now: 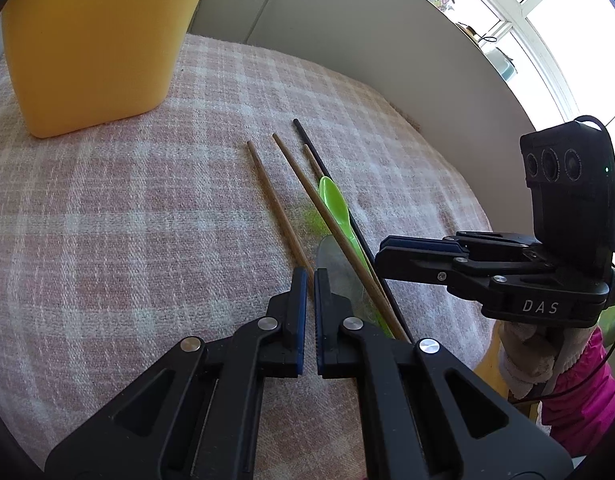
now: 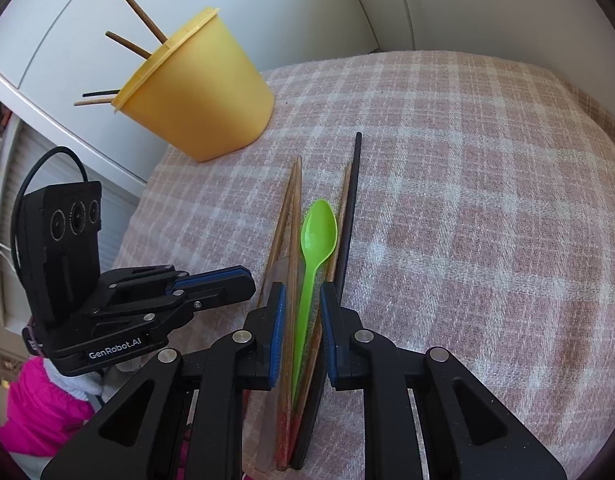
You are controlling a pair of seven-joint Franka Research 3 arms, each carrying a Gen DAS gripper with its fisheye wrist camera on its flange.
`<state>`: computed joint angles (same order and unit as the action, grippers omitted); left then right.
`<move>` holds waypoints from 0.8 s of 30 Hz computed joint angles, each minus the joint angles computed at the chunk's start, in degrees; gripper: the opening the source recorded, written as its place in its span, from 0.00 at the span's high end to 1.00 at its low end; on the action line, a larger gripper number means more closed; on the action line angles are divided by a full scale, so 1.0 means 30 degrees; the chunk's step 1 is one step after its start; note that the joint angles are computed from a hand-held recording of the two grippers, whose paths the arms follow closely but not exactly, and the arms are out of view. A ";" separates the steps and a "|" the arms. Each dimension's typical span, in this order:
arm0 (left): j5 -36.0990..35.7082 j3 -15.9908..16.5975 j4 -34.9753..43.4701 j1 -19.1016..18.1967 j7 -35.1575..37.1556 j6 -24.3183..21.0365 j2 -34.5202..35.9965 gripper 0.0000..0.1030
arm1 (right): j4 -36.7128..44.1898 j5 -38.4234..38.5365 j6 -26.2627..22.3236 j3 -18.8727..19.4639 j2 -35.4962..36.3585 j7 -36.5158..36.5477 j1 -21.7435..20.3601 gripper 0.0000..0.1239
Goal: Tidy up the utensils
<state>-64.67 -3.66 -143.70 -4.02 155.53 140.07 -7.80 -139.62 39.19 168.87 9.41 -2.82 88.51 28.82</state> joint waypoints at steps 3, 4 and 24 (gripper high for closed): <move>0.0012 0.0156 -0.0015 0.0146 0.0132 0.0001 -0.0120 0.99 | 0.0177 -0.1036 -0.0196 0.0111 0.0233 0.0344 -0.0032 0.88; 0.0033 0.0173 -0.0046 0.0170 0.0114 -0.0021 -0.0208 0.99 | 0.0185 -0.2043 -0.0249 0.0177 0.0272 0.1062 -0.0113 0.88; 0.3783 -0.0837 0.1588 -0.0239 -0.3364 0.2230 0.1293 0.71 | -0.0403 -0.8025 -0.0754 0.0042 -0.0085 0.6593 -0.0897 0.95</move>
<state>-53.32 -6.17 -138.93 -4.74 145.44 146.76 -3.92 -140.82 15.12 166.61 9.54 -3.08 108.29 26.13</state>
